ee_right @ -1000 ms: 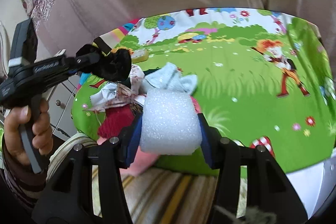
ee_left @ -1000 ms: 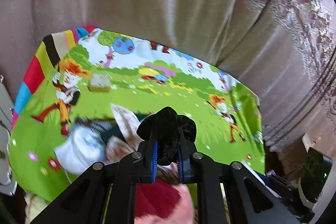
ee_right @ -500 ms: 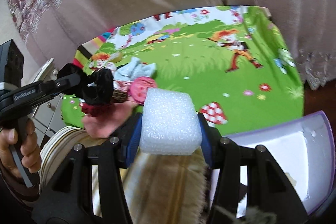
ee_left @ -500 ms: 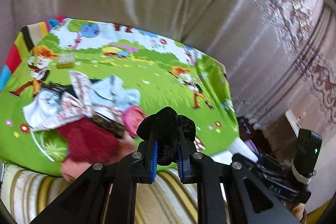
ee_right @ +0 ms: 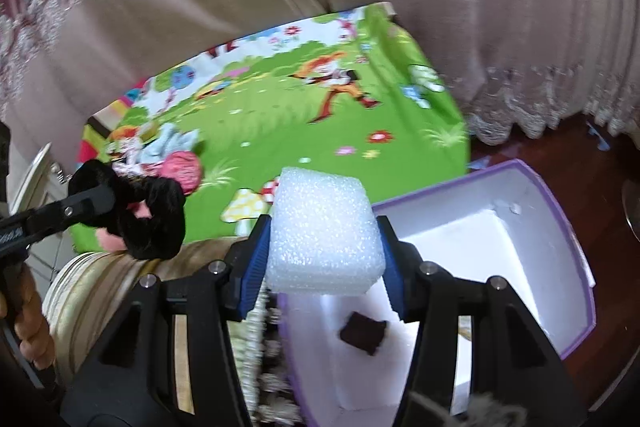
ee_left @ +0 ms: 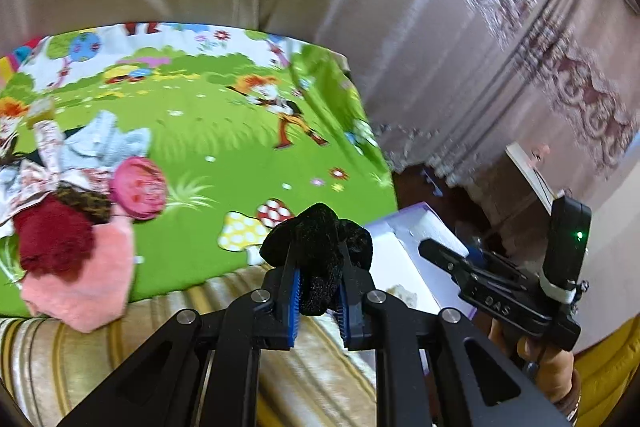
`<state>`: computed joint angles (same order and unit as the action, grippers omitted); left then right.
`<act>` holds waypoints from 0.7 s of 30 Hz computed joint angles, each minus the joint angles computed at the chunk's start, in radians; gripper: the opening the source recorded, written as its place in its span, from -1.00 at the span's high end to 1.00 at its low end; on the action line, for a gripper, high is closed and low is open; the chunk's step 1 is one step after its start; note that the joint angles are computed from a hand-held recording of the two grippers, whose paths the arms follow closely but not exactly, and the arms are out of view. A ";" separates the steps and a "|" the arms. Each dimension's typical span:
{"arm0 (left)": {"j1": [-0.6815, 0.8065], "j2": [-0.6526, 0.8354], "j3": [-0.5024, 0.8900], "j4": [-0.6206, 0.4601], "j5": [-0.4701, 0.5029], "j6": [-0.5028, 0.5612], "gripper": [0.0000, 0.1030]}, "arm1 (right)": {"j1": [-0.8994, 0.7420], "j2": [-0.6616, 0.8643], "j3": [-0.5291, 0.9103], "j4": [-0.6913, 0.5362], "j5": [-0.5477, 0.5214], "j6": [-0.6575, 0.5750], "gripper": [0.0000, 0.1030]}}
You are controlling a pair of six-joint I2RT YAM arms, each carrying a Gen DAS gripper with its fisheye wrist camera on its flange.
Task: Organize soft objects
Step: 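Carry both items to the white box and open both tools, then move both tools back over the cushion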
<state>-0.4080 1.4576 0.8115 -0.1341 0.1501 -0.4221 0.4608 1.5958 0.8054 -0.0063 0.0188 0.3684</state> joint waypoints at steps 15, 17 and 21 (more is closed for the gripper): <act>-0.115 0.218 0.203 -0.037 0.020 0.033 0.59 | -0.124 -0.056 -0.070 0.000 0.026 0.019 -0.41; -0.111 0.238 0.218 -0.038 0.034 0.035 0.56 | -0.129 -0.053 -0.070 -0.002 0.026 0.019 -0.41; -0.102 0.252 0.232 -0.043 0.039 0.038 0.40 | -0.129 -0.039 -0.060 -0.006 0.026 0.018 -0.42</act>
<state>-0.5095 1.7096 1.0436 -0.1771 0.1890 -0.3845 0.3321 1.5567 0.7458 -0.0124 0.0449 0.3863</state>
